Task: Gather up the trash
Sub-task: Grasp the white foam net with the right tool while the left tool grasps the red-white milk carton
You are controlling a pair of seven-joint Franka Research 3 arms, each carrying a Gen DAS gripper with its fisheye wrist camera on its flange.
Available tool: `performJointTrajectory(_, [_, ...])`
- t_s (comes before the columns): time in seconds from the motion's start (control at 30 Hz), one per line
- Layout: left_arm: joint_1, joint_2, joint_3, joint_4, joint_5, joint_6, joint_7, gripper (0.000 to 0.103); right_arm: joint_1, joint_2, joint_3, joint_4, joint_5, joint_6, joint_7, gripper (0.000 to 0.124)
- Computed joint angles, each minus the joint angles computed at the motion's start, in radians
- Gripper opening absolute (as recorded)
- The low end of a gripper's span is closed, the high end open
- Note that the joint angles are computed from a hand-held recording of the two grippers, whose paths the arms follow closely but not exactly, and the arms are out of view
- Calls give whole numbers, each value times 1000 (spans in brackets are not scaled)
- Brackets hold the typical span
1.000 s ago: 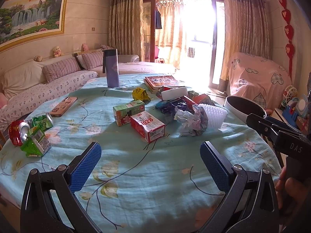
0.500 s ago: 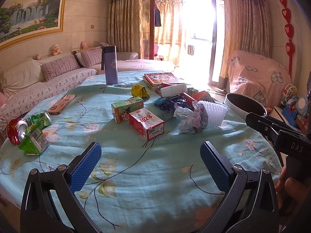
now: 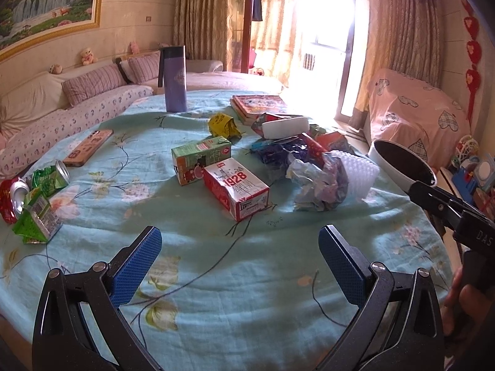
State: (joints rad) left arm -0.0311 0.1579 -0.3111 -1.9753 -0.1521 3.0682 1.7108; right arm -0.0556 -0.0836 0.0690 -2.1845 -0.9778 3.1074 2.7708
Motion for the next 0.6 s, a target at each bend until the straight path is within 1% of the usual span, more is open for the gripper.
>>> performJointTrajectory(0.1, [-37,52,45,75,69,-55,-76,103,42,25,-34,4,209,-10,-202,99])
performJointTrajectory(0.2, [-58,113,69,162,130,-115,-140,103,89,61,-62,14,496,-23,-462,94])
performJointTrajectory(0.37, [-59,218,59,323,151,-238,-187,103,126,113,-74,54,905,-59,-816,92])
performJointTrajectory(0.43, [-65,258,60,385,160,-283,-202,103,131,132,-76,79,1013,-78,-912,92])
performJointTrajectory(0.53, [-106,315,98,475,221,-342,-260,103,134,163,-75,121,1135,-113,-1022,92])
performJointTrajectory(0.6, [-114,351,102,529,239,-381,-277,103,133,185,-75,153,1199,-142,-1078,92])
